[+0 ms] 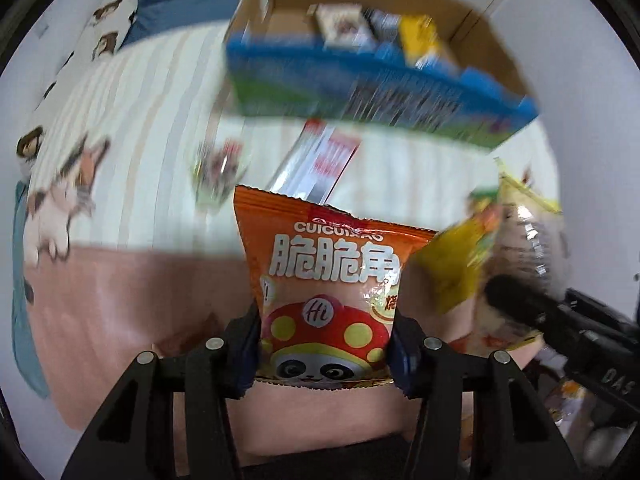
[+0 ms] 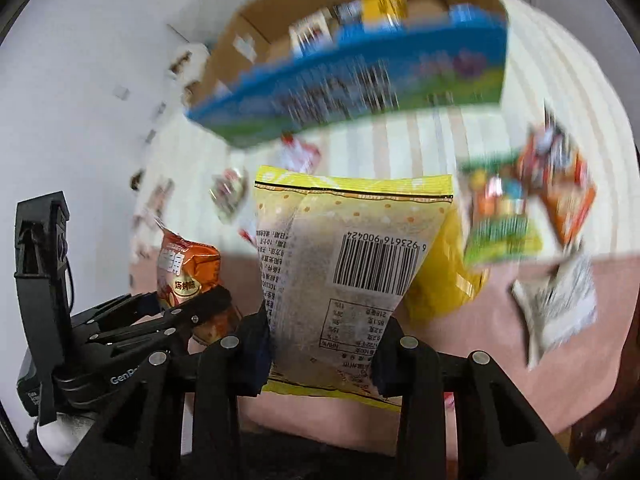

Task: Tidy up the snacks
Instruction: 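Carry both bags into the cardboard box and open both tools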

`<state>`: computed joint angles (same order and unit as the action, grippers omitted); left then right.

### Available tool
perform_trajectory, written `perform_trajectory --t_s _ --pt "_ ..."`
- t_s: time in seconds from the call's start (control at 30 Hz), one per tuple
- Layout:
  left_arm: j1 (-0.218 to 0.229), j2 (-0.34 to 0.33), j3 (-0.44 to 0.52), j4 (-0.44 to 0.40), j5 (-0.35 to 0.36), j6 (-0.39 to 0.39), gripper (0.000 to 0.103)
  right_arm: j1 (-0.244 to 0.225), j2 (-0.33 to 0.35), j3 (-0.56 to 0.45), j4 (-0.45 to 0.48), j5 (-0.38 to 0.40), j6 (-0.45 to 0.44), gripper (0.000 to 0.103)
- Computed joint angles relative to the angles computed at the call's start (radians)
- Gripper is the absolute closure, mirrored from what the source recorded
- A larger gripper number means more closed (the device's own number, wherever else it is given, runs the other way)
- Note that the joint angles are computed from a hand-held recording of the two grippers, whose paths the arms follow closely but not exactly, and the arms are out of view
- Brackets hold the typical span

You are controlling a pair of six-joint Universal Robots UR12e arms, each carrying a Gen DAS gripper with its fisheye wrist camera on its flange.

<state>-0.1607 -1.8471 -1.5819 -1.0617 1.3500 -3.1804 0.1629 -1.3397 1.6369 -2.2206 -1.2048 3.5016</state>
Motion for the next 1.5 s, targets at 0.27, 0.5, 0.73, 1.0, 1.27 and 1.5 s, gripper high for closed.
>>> perform_trajectory --t_s 0.27,0.5,0.73,1.0,1.27,1.5 --pt "-0.006 -0.113 0.234 -0.012 -0.031 -0.036 0.053 -0.031 0.102 -0.182 -0.019 0.035 -0.023 0.062" --pt "0.002 -0.303 0.545 -0.208 -0.028 -0.057 0.053 -0.055 0.256 -0.401 0.082 0.047 -0.021 0.062" --pt "0.006 -0.477 0.791 -0.428 0.001 -0.082 0.053 -0.051 0.408 -0.602 0.253 0.056 -0.038 0.062" --pt "0.005 -0.582 0.929 -0.618 0.010 -0.078 0.053 -0.043 0.511 -0.712 0.404 0.066 -0.075 0.062" --pt "-0.013 -0.619 0.991 -0.690 0.072 -0.030 0.050 -0.033 0.571 -0.797 0.558 0.040 -0.136 0.039" --pt "-0.016 -0.603 0.972 -0.653 0.075 -0.044 0.011 -0.025 0.579 -0.830 0.585 -0.020 -0.156 0.008"
